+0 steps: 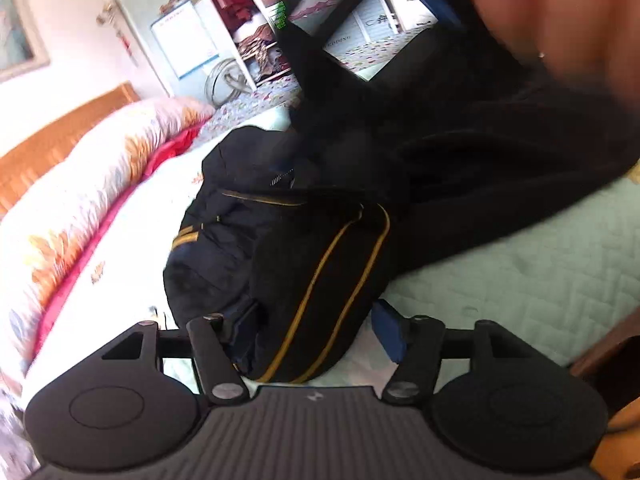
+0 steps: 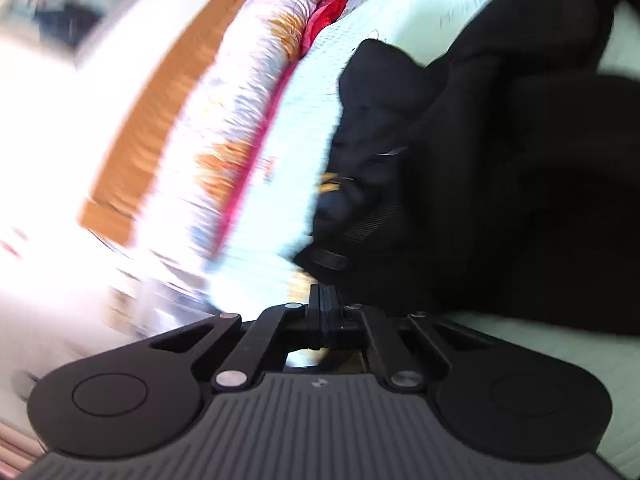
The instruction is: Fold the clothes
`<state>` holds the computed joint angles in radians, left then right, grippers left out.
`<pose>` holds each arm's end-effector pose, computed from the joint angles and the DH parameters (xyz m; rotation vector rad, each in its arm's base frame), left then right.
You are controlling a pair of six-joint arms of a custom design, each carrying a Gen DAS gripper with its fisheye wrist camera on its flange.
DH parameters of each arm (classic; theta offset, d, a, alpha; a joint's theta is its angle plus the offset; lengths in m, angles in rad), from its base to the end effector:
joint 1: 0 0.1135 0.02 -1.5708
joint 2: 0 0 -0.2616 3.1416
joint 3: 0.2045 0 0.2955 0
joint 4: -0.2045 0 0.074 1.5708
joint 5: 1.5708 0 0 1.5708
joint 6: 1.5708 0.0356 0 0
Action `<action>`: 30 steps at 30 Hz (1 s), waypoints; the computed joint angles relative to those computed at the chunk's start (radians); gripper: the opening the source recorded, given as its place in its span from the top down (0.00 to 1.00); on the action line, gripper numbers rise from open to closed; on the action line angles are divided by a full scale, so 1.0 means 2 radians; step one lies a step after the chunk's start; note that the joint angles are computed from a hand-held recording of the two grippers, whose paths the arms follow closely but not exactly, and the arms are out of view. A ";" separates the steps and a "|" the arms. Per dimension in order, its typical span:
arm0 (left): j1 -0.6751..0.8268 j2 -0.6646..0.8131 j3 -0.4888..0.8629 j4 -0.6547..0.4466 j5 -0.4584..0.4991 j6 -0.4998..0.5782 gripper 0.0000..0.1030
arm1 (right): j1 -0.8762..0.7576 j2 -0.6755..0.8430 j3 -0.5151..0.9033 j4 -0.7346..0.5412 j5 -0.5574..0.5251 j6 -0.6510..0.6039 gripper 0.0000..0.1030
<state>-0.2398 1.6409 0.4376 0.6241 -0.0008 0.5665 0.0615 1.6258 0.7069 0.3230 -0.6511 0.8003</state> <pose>0.2817 -0.0689 0.0660 0.8455 1.9834 0.1905 0.3403 0.0426 0.1237 0.4347 2.2323 1.1823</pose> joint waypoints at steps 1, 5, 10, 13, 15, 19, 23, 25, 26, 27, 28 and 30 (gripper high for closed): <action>-0.005 0.021 0.010 0.018 -0.009 0.002 0.36 | 0.003 -0.002 0.003 0.001 -0.001 0.002 0.96; -0.002 0.076 0.059 0.018 -0.027 -0.002 0.47 | 0.007 -0.010 0.005 -0.007 0.009 0.003 0.91; 0.050 0.057 0.060 0.031 0.027 -0.031 0.56 | -0.055 -0.069 -0.070 -0.012 0.024 -0.050 0.58; 0.091 0.044 0.099 -0.015 0.062 -0.086 0.58 | -0.103 -0.071 -0.100 -0.036 0.030 -0.101 0.57; 0.115 0.057 0.149 -0.062 0.082 -0.123 0.59 | -0.135 -0.062 -0.128 -0.028 0.027 -0.116 0.57; 0.135 0.099 0.246 -0.123 0.102 -0.156 0.60 | -0.211 0.009 -0.161 0.020 -0.015 -0.129 0.52; 0.137 0.105 0.292 -0.161 0.125 -0.182 0.60 | -0.314 0.020 -0.193 0.034 -0.034 -0.128 0.48; 0.132 0.093 0.279 -0.160 0.121 -0.182 0.59 | -0.399 0.026 -0.205 0.034 -0.055 -0.148 0.42; 0.130 0.088 0.266 -0.152 0.118 -0.183 0.58 | -0.442 0.029 -0.208 0.030 -0.062 -0.157 0.39; 0.130 0.091 0.250 -0.137 0.115 -0.185 0.57 | -0.485 0.038 -0.209 0.029 -0.066 -0.169 0.38; 0.133 0.102 0.245 -0.130 0.113 -0.190 0.56 | -0.526 0.052 -0.207 0.030 -0.071 -0.180 0.38; 0.139 0.125 0.239 -0.117 0.110 -0.197 0.54 | -0.591 0.099 -0.192 0.049 -0.098 -0.184 0.37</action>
<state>0.0377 1.8911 0.9152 0.3899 0.2185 0.1720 -1.1200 1.8243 0.3226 0.4209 -0.8463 0.4331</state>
